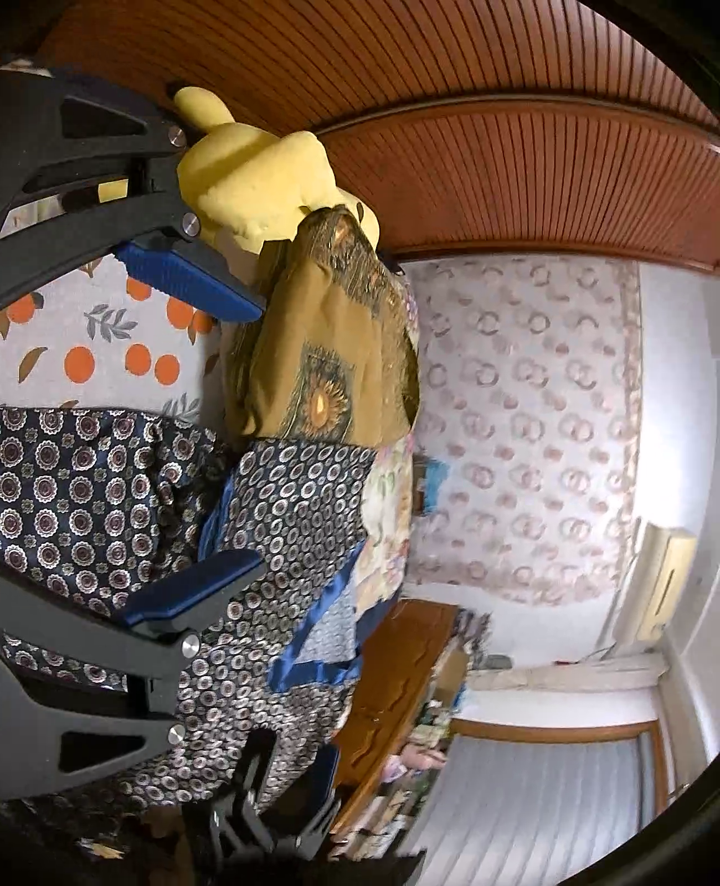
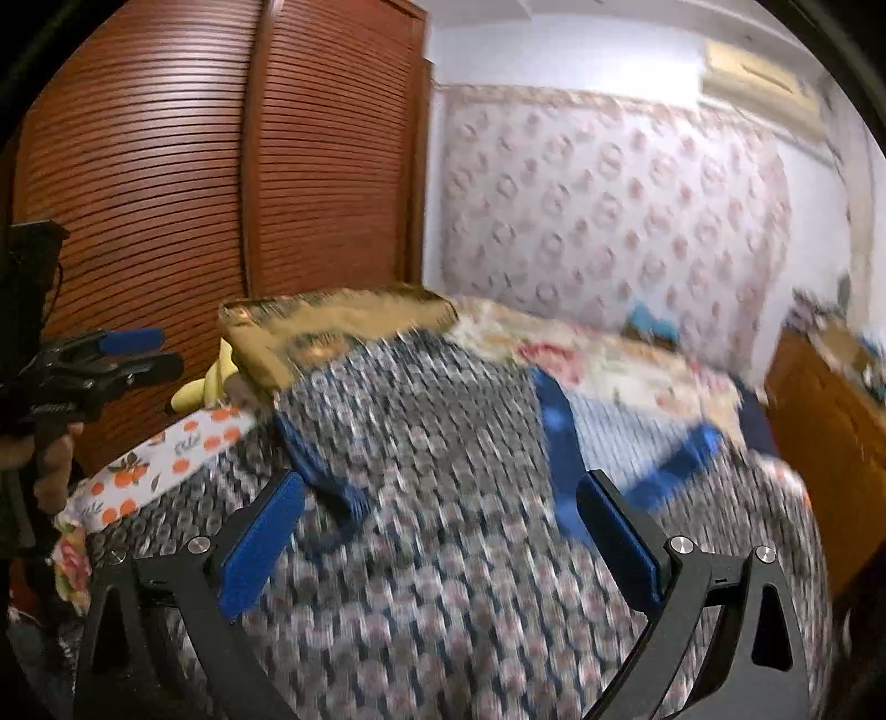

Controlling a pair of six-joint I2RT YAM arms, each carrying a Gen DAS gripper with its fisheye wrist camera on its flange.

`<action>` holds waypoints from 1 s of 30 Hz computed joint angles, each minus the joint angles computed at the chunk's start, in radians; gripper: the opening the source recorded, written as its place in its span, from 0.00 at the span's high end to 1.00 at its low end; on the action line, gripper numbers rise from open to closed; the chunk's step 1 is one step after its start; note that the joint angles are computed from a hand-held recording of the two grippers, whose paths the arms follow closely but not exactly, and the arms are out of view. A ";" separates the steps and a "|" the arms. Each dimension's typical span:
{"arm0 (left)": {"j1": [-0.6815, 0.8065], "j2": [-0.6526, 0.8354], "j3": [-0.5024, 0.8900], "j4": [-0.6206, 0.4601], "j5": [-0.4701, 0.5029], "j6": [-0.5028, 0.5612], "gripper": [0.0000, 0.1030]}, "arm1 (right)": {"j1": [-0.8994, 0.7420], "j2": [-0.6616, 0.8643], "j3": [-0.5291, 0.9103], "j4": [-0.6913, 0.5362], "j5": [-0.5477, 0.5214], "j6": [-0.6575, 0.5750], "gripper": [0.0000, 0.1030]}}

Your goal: Fold small clothes

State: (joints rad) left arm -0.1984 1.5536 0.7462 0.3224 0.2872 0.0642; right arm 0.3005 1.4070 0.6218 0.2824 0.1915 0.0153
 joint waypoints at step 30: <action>0.052 0.075 -0.026 0.018 0.044 -0.004 0.18 | -0.043 0.720 0.932 -0.514 -0.287 -0.096 0.93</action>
State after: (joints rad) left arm -0.1469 1.6290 0.7202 0.3403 0.3311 0.0604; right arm 0.2573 2.1265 1.5542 -0.2316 -0.0951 -0.0806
